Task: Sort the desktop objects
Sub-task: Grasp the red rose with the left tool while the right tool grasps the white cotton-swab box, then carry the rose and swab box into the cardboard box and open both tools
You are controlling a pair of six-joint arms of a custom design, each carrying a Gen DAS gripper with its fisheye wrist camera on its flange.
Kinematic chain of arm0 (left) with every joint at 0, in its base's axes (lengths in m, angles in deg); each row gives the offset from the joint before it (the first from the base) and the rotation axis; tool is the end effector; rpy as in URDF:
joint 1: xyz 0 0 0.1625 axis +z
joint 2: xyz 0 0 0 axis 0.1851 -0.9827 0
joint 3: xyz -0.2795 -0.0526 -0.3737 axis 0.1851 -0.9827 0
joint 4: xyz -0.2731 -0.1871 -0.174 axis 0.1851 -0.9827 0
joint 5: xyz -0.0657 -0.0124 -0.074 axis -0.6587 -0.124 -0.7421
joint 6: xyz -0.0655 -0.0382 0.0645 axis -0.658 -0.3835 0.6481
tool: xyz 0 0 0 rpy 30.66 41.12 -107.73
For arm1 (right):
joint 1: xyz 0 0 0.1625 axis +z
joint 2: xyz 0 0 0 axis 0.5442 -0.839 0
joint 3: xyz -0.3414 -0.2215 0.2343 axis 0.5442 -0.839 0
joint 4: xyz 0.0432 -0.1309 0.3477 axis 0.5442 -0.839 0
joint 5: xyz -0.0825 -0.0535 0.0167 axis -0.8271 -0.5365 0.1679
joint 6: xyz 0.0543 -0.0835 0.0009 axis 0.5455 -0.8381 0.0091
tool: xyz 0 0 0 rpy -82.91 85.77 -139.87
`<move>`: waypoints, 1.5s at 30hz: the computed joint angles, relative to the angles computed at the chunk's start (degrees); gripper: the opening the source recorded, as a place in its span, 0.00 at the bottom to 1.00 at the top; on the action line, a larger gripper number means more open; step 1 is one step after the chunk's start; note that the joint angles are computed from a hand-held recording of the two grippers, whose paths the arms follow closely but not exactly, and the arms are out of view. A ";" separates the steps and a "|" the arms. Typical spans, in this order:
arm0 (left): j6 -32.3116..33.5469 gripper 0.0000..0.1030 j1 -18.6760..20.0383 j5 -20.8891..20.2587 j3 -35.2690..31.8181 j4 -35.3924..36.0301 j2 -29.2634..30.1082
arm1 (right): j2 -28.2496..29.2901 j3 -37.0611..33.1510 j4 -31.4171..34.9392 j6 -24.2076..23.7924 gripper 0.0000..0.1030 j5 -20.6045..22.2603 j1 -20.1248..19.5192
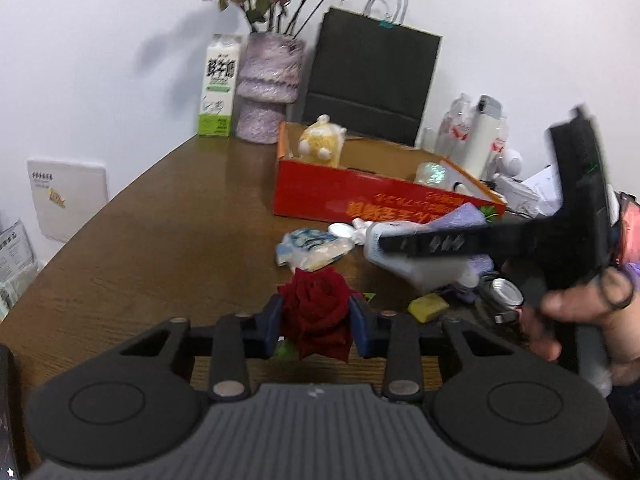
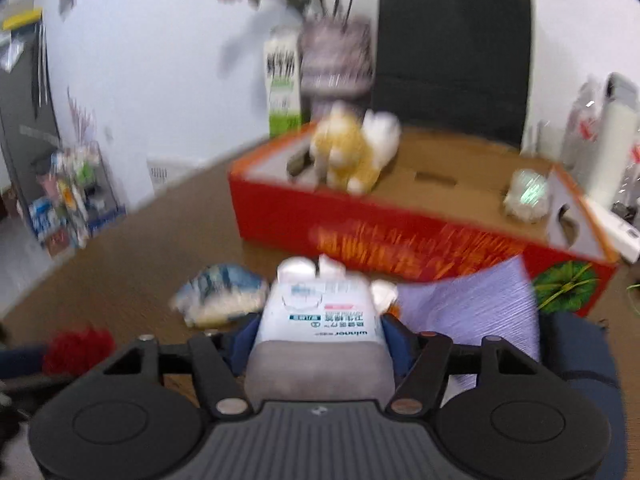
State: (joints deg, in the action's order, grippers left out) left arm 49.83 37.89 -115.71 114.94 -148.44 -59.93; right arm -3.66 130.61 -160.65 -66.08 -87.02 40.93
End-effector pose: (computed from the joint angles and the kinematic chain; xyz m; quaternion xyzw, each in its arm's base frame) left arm -0.2492 -0.5979 -0.1008 0.1675 0.8363 -0.4587 0.2493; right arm -0.0848 -0.7966 0.1815 0.3623 -0.8553 0.3072 0.2069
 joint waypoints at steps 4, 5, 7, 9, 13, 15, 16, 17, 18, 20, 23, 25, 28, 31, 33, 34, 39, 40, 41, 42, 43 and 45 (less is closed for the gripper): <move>2.19 0.34 -1.67 -1.02 0.95 -2.74 0.36 | -6.17 8.70 -7.83 -0.26 0.62 6.13 -1.35; 2.08 0.34 -2.06 -1.50 1.27 -2.82 0.43 | -8.02 11.36 -9.48 -0.77 0.62 7.27 -2.03; 1.00 0.34 -2.92 -2.29 1.94 -2.04 0.66 | -11.03 16.03 -12.32 -1.92 0.62 9.44 -3.81; 0.03 0.34 -3.68 -3.42 2.70 -0.76 1.03 | -13.58 20.10 -14.11 -1.92 0.62 9.30 -5.60; -0.80 0.35 -5.00 -4.14 3.62 1.94 2.18 | -16.76 27.28 -17.57 -3.81 0.62 7.56 -9.37; -1.83 0.35 -5.00 -5.48 4.10 3.54 2.28 | -18.11 30.61 -20.13 -3.36 0.62 10.25 -11.77; -2.95 0.35 -4.99 -6.01 4.38 4.45 2.26 | -18.71 31.87 -20.89 -3.59 0.62 10.57 -12.39; -3.82 0.35 -4.85 -6.73 4.46 5.29 2.34 | -19.06 32.77 -21.52 -3.87 0.62 10.61 -12.80; -4.55 0.37 -4.70 -7.22 4.36 6.46 2.43 | -19.21 33.44 -22.16 -3.99 0.62 10.88 -13.23; -3.80 0.40 -4.95 -6.56 3.79 6.60 3.33 | -18.76 33.61 -23.10 -3.46 0.61 8.84 -13.04; -2.23 0.49 -5.66 -5.09 3.23 6.97 4.12 | -17.64 33.85 -25.47 -4.38 0.61 6.89 -13.31; -2.41 0.64 -5.77 -5.12 3.14 6.90 4.24 | -17.69 33.81 -25.29 -4.49 0.62 7.16 -13.52; -1.87 0.67 -5.62 -5.89 2.65 6.87 4.36 | -17.45 33.08 -24.41 -4.49 0.62 5.79 -13.12; -0.14 0.66 -5.37 -5.43 0.99 7.80 5.03 | -16.88 32.46 -24.43 -4.82 0.62 4.83 -12.88; -0.29 0.52 -4.94 -5.50 0.20 9.79 4.96 | -16.39 31.79 -24.09 -4.57 0.62 4.22 -12.55; -0.85 0.51 -4.64 -6.18 0.18 10.66 4.71 | -16.12 31.33 -23.64 -4.77 0.62 3.94 -12.41; -0.84 0.36 -4.50 -6.87 0.20 8.95 3.83 | -16.69 29.69 -19.16 -2.12 0.62 5.18 -12.00; -0.71 0.36 -4.26 -7.42 0.01 8.05 3.40 | -17.24 29.31 -17.82 -1.36 0.62 6.36 -11.95; -0.64 0.36 -3.94 -7.97 -0.54 7.68 2.79 | -17.78 28.66 -16.81 -0.53 0.62 8.04 -11.70; 0.22 0.36 -3.48 -8.80 -1.55 7.57 2.15 | -18.03 27.85 -16.36 0.25 0.62 9.20 -11.30; 1.45 0.36 -2.98 -9.52 -3.12 7.88 1.66 | -18.14 26.48 -15.42 1.13 0.62 10.21 -10.70; 4.11 0.36 -1.80 -10.35 -8.52 10.09 0.95 | -17.52 21.21 -11.62 4.14 0.62 11.91 -8.89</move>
State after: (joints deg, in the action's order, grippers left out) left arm 53.94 36.09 -126.06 106.43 -138.35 -58.97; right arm -21.18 151.81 -172.27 -61.93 -75.11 32.04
